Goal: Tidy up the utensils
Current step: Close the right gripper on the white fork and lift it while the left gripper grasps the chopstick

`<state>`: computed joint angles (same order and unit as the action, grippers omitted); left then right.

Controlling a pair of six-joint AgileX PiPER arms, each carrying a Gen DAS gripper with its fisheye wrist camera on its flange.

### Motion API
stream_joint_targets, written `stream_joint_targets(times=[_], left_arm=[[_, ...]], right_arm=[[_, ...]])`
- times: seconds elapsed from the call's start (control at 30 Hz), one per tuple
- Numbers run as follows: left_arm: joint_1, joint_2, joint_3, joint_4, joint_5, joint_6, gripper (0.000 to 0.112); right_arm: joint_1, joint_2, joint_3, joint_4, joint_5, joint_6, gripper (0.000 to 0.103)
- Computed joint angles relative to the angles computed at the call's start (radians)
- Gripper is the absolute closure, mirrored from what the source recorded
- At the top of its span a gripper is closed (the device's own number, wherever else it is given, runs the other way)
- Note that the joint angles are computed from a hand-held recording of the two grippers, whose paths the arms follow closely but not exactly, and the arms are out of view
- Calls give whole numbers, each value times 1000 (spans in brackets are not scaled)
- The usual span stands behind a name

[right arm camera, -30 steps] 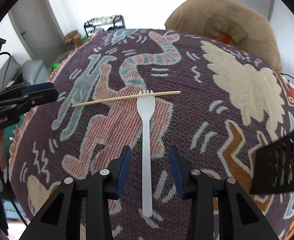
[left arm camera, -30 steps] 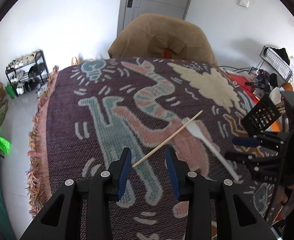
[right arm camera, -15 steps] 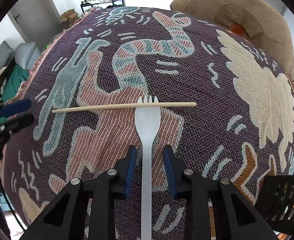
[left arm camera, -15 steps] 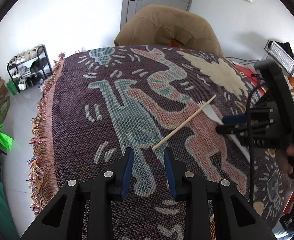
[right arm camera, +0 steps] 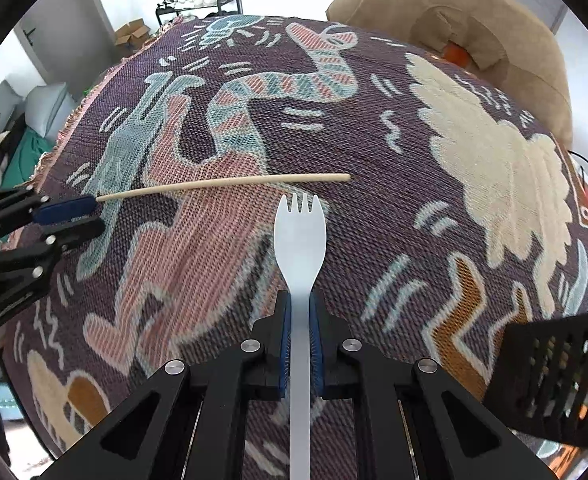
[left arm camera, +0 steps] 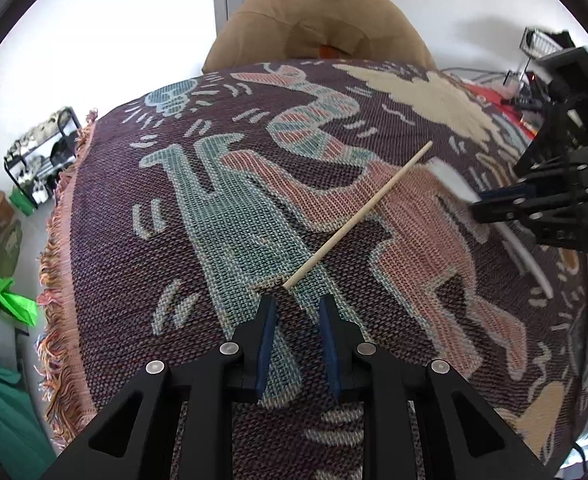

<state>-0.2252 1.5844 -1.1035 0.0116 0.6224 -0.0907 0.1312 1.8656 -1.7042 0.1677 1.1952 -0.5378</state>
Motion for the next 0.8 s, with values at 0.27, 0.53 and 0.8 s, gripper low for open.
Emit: stream_joint_targets(times=[0.27, 0.53, 0.8], left_arm=[[-4, 36, -40, 50, 3, -21, 88], [2, 44, -52, -29, -3, 74, 105], [-24, -82, -29, -71, 0, 72, 108]], right_arm=[[-79, -65, 63, 68, -13, -46, 92], [-167, -171, 178, 190, -68, -115, 92], [-289, -269, 268, 431, -96, -266, 92]])
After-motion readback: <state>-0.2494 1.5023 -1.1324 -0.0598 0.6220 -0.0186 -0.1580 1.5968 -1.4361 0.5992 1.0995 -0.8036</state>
